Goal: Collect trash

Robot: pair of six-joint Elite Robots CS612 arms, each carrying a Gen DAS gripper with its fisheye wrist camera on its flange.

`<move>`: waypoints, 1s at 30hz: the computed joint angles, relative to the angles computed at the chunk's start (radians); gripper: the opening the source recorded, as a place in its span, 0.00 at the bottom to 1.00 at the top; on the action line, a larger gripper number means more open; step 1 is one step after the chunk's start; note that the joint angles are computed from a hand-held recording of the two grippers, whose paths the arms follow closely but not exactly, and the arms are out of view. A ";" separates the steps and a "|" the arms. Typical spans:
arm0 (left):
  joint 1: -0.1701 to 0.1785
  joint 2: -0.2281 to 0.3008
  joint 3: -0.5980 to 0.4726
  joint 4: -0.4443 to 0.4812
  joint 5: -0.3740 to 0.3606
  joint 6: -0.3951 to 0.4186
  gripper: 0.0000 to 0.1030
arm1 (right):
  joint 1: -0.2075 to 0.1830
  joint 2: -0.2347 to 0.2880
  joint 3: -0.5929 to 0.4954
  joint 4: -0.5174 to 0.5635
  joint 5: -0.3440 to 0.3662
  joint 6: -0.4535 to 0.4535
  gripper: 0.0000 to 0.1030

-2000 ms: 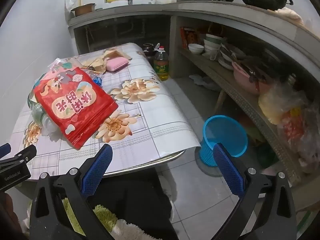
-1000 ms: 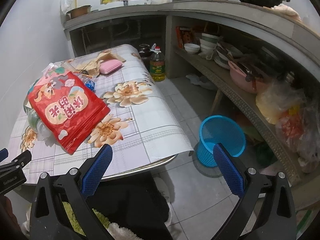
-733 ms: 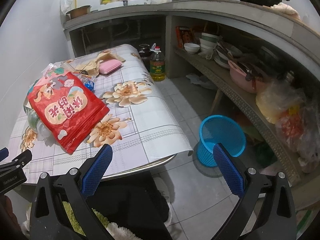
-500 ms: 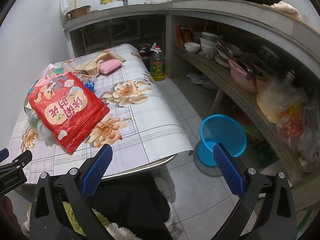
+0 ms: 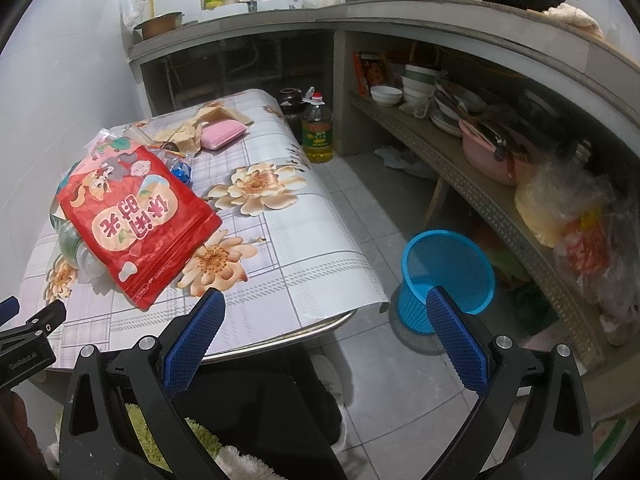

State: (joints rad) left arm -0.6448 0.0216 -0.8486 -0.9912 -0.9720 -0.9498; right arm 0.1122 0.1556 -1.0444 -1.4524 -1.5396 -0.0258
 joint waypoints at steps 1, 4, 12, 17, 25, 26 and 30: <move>0.000 0.000 0.000 0.000 0.000 0.001 0.94 | 0.000 0.000 0.000 0.000 0.000 0.001 0.94; 0.001 0.000 -0.001 0.000 0.000 0.001 0.94 | 0.001 0.000 0.001 -0.001 0.000 0.001 0.94; 0.000 0.000 -0.001 0.001 0.002 0.001 0.94 | 0.005 -0.005 0.008 0.002 0.004 0.000 0.94; 0.002 0.000 0.000 0.002 -0.002 0.000 0.94 | 0.003 -0.004 0.007 0.006 0.008 0.000 0.94; 0.001 0.005 -0.009 -0.001 0.007 0.006 0.94 | 0.002 -0.004 0.004 0.010 0.010 0.000 0.94; 0.000 0.006 -0.010 -0.003 0.010 0.007 0.94 | 0.002 -0.004 0.004 0.011 0.009 0.000 0.94; 0.001 0.009 -0.014 -0.012 0.015 0.012 0.94 | 0.001 -0.003 0.002 0.007 0.013 -0.002 0.94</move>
State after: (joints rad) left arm -0.6442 0.0310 -0.8630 -1.0028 -0.9574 -0.9381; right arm 0.1136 0.1530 -1.0422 -1.4455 -1.5266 -0.0274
